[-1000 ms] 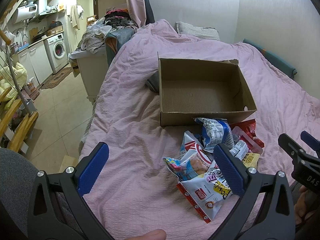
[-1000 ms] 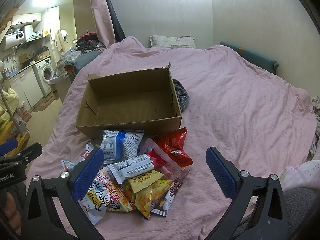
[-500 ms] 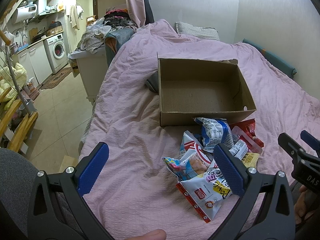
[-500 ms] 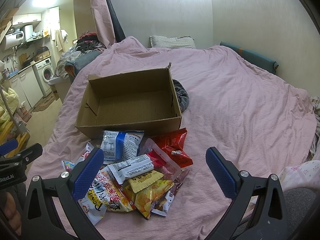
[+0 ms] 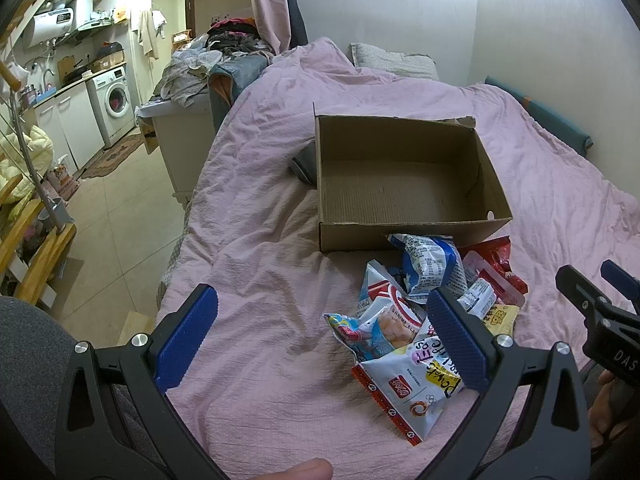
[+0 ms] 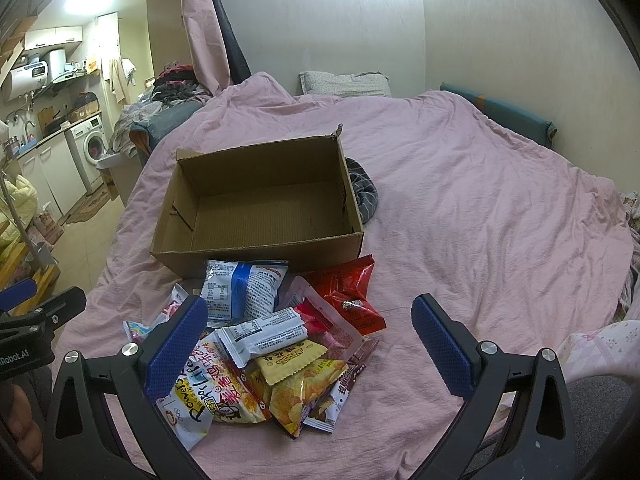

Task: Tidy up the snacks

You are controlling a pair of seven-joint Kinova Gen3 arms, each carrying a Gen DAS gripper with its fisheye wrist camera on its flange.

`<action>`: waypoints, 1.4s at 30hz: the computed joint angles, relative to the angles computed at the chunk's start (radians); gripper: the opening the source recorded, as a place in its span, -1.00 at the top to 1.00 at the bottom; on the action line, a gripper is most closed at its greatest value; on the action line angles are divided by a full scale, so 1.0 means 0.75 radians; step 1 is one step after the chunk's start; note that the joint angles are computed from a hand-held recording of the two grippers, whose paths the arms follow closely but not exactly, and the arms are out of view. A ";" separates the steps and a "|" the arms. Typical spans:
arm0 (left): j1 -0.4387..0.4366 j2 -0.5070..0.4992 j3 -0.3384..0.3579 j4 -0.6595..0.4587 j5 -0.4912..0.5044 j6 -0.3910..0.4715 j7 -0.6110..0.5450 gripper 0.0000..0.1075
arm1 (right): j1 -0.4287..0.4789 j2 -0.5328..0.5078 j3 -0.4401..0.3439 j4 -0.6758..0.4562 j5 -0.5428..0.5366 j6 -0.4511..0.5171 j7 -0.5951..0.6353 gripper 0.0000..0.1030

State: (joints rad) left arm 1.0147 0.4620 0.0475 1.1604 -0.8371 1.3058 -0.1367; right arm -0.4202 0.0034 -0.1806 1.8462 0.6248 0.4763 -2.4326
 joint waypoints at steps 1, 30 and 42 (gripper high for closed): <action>0.001 0.001 0.000 -0.001 -0.001 0.002 0.000 -0.92 | 0.000 0.003 -0.001 0.003 0.008 -0.004 -0.008 -1.00; -0.001 0.003 0.001 -0.001 0.015 -0.003 -0.004 -0.92 | 0.447 0.024 -0.439 -0.009 -0.035 -0.003 0.031 -1.00; -0.061 0.010 0.020 -0.026 0.140 0.042 -0.078 -0.92 | 1.151 0.360 -0.970 -0.384 -0.685 0.465 0.439 -1.00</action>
